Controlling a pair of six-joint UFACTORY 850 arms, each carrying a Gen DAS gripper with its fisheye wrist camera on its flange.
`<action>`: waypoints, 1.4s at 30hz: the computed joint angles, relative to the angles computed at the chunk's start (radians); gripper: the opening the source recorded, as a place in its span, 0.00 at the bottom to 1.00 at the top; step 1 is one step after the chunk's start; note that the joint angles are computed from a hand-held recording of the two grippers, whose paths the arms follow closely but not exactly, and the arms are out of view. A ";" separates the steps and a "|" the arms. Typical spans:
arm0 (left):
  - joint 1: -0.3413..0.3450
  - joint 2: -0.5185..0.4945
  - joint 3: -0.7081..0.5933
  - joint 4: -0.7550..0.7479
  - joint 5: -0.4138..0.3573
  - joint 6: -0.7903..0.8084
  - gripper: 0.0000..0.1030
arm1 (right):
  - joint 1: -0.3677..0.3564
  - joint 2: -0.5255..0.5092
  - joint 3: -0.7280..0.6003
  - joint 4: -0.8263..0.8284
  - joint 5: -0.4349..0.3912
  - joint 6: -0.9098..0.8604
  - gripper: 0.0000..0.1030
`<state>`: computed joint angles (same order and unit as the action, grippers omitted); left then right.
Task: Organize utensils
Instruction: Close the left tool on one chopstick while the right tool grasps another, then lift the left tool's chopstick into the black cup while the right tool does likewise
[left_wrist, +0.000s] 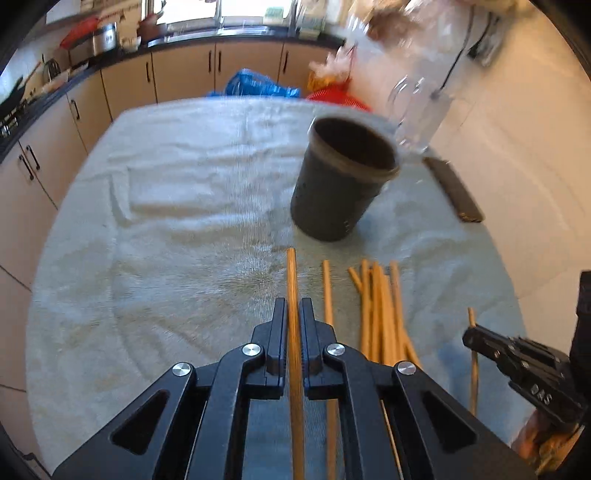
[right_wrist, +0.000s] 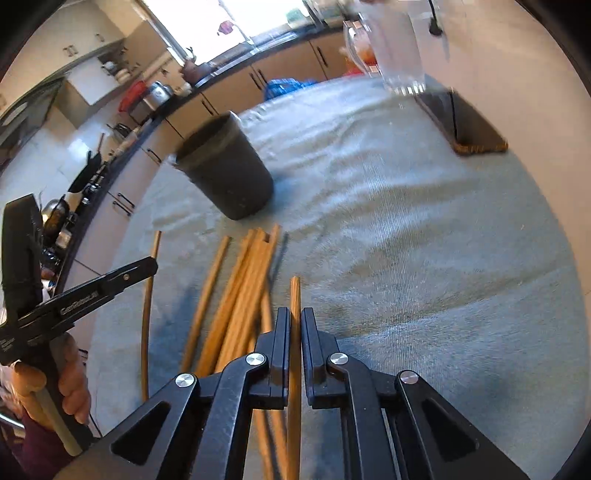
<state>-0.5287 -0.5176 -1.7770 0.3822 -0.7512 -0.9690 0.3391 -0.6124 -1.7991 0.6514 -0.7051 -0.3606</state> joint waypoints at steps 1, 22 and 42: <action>-0.012 0.028 0.024 0.037 0.007 -0.026 0.05 | 0.001 0.020 0.020 0.012 0.015 -0.023 0.06; -0.234 0.327 0.279 0.576 -0.010 -0.478 0.05 | 0.017 0.411 0.362 0.345 0.222 -0.513 0.06; -0.072 0.073 -0.192 0.461 0.006 -0.244 0.05 | 0.025 0.121 -0.166 0.291 0.200 -0.363 0.07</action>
<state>-0.6011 -0.4442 -1.9688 0.8436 -0.7447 -1.2131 0.3643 -0.4910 -1.9647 0.9427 -0.5049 -0.7237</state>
